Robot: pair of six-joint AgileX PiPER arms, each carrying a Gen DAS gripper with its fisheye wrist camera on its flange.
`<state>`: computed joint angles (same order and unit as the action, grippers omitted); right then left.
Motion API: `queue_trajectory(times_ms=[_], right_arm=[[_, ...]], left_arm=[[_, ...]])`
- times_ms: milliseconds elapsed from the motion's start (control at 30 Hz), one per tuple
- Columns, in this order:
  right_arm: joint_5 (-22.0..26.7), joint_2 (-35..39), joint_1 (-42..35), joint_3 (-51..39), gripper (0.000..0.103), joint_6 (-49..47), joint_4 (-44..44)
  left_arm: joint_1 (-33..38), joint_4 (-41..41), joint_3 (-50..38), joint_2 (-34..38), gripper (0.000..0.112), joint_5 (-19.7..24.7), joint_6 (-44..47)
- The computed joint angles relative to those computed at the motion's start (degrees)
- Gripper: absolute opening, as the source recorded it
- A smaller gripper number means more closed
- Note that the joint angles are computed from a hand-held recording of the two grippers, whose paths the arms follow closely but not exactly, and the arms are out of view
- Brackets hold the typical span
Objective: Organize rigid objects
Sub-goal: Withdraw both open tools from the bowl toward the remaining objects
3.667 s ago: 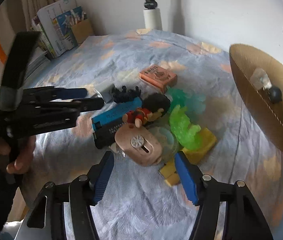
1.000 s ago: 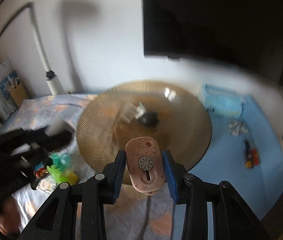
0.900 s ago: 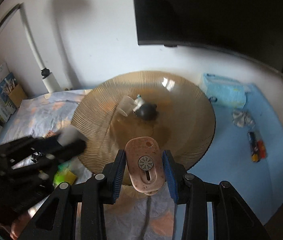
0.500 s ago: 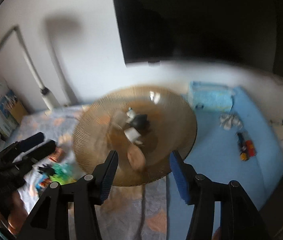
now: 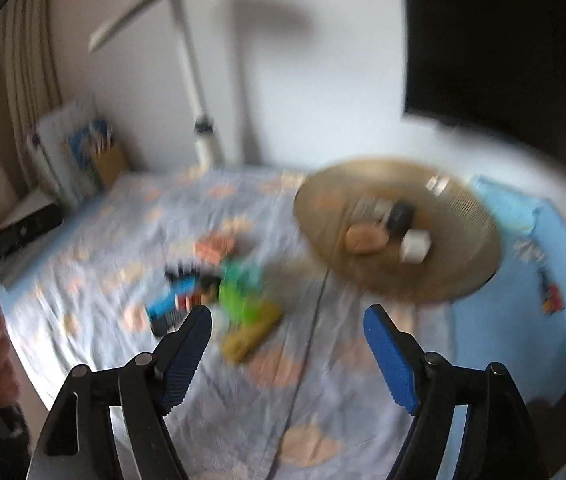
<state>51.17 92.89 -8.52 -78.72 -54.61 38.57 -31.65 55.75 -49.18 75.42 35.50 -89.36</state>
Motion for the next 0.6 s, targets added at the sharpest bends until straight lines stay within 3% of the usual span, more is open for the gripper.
queue_trajectory(times_ms=[67,133,267,600], right_arm=[[-5.7,-1.2,1.3,8.8,0.077,-6.3,3.5],[-8.5,-0.8,2.2,13.5,0.077,-9.1,5.1],[-10.3,0.9,2.5,15.6,0.077,-10.8,6.4],[-9.7,2.9,3.0,14.2,0.081,-8.8,4.6]], left_arm=[[2.0,1.3,3.7,1.5,0.082,-4.8,-3.2],[2.7,3.9,5.8,3.2,0.082,-7.2,-7.7],[0.2,9.5,6.7,5.2,0.082,-3.3,-15.0],[-1.7,8.0,5.2,7.1,0.082,-2.1,-10.9]])
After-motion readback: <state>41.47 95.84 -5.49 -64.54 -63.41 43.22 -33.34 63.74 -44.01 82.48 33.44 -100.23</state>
